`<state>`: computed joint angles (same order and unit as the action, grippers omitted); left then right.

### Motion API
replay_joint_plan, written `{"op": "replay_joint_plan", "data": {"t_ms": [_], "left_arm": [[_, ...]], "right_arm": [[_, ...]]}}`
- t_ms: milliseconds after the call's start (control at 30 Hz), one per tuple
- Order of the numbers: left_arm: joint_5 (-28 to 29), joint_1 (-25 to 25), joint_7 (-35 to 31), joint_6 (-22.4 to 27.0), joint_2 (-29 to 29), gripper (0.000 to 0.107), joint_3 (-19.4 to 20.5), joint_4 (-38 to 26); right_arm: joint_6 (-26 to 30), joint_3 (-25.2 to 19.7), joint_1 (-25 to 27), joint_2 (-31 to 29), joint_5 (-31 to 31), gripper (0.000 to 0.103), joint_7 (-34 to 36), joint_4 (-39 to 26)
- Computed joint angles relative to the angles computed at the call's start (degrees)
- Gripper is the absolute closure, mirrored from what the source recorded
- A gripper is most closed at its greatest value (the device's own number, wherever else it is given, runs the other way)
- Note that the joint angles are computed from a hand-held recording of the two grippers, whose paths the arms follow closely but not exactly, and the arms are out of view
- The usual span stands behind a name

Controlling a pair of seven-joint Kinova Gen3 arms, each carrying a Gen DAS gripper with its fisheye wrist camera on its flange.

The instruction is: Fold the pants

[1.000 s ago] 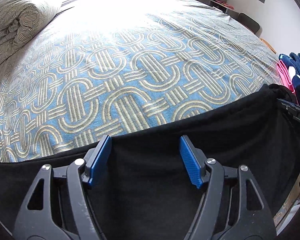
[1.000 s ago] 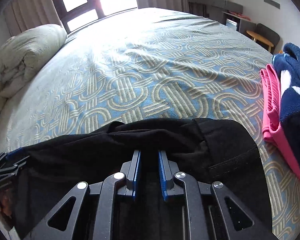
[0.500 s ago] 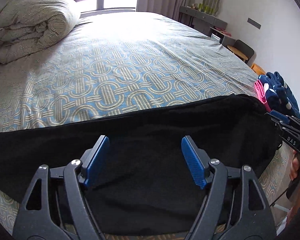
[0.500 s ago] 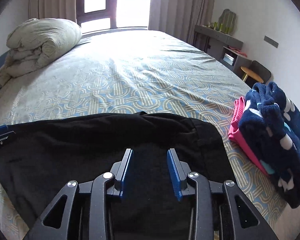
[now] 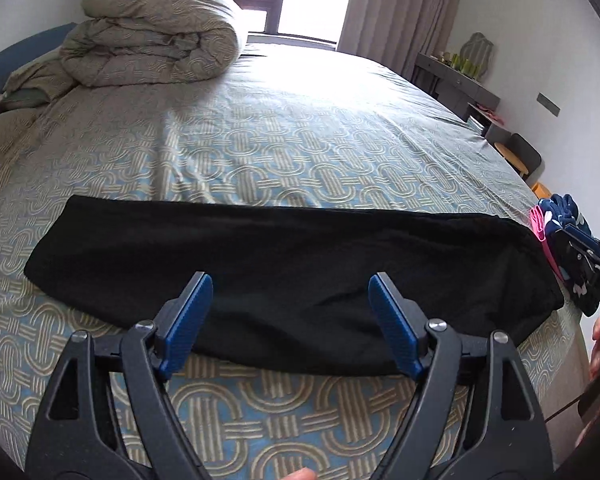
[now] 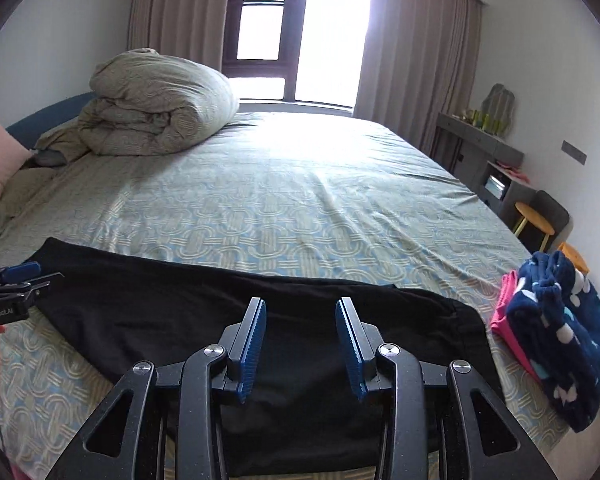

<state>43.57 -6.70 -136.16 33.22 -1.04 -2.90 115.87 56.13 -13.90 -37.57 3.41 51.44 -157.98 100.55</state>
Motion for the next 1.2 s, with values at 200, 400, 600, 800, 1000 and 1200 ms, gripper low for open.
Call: {"op": "replay_joint_plan", "data": {"t_ms": [200, 400, 600, 800, 1000, 1200], "left_arm": [[4.6, -4.8, -8.1, 1.1, -0.8, 0.027, -4.7, 3.6], [10.8, -11.8, -16.0, 4.0, 1.2, 0.027, -8.1, 4.9], [15.7, -21.1, -20.7, 9.5, 6.3, 0.027, -9.9, 4.7], [18.5, -30.2, -21.4, 18.6, 13.3, 0.027, -8.9, 1.2], [20.1, -34.7, -18.6, 26.3, 21.5, 0.03, -5.4, -5.5], [19.9, -35.6, -11.0, 28.8, 28.8, 0.045, -1.9, -13.0]], "right_arm": [[-2.9, -0.4, -2.8, 4.5, -4.5, 0.066, 4.1, -5.0], [-4.3, 1.4, -6.1, 10.9, -11.7, 0.066, 10.8, -11.7], [-2.9, 3.3, -9.3, 17.3, -17.5, 0.062, 16.8, -19.2], [-2.1, 5.0, -10.9, 22.4, -24.3, 0.058, 22.4, -25.6], [1.1, 7.4, -13.4, 27.3, -28.1, 0.058, 27.6, -32.2], [3.3, 9.1, -14.6, 30.7, -30.6, 0.057, 30.5, -36.9]]}}
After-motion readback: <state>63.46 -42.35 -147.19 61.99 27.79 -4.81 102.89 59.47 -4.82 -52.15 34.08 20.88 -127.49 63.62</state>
